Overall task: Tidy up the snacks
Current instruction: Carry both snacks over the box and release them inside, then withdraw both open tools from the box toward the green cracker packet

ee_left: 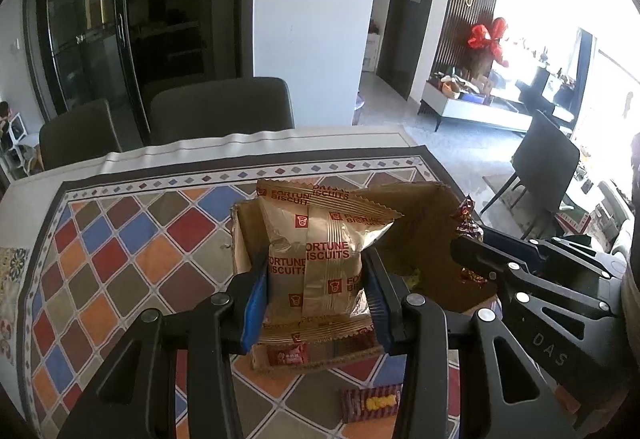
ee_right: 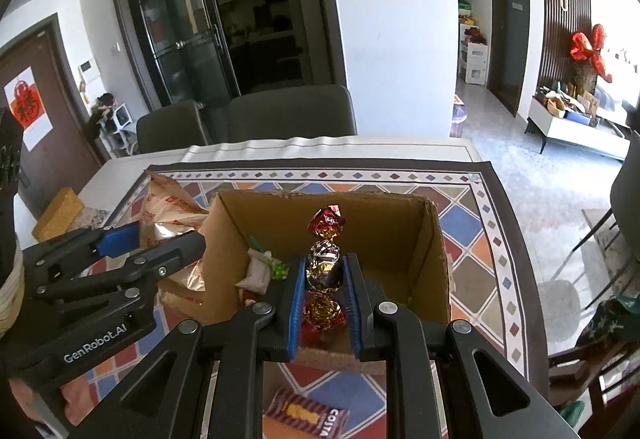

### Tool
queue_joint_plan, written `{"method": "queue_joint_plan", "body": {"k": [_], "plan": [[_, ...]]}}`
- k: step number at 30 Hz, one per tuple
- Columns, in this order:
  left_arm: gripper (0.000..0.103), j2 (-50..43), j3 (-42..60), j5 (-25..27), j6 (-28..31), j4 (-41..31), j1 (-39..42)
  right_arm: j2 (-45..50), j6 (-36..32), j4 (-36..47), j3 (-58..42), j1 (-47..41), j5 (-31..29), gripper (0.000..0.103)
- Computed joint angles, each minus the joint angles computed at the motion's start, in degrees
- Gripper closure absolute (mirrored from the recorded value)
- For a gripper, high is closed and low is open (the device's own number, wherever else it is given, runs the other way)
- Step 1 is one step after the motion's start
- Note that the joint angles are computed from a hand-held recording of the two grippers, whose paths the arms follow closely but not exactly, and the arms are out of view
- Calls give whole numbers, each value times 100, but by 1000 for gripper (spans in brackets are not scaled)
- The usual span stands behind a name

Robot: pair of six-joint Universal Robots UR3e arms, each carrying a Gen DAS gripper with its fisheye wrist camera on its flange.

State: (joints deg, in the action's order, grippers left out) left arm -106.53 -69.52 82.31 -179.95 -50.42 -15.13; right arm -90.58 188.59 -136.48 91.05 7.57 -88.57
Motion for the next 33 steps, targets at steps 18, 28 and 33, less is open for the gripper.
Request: {"method": "queue_joint_plan", "body": {"k": [18,28,33], "plan": [[42,408,-528,234,45,93,-98,-27,115,-123,53,313,-696,63],[42,1965,-2421,475,-169,483,-93,-814,19,-148,884,706,-782,63],[40,2619,-3105,542,-216,500,-60,-1189,116,-125,1324,948,-778,63]]}}
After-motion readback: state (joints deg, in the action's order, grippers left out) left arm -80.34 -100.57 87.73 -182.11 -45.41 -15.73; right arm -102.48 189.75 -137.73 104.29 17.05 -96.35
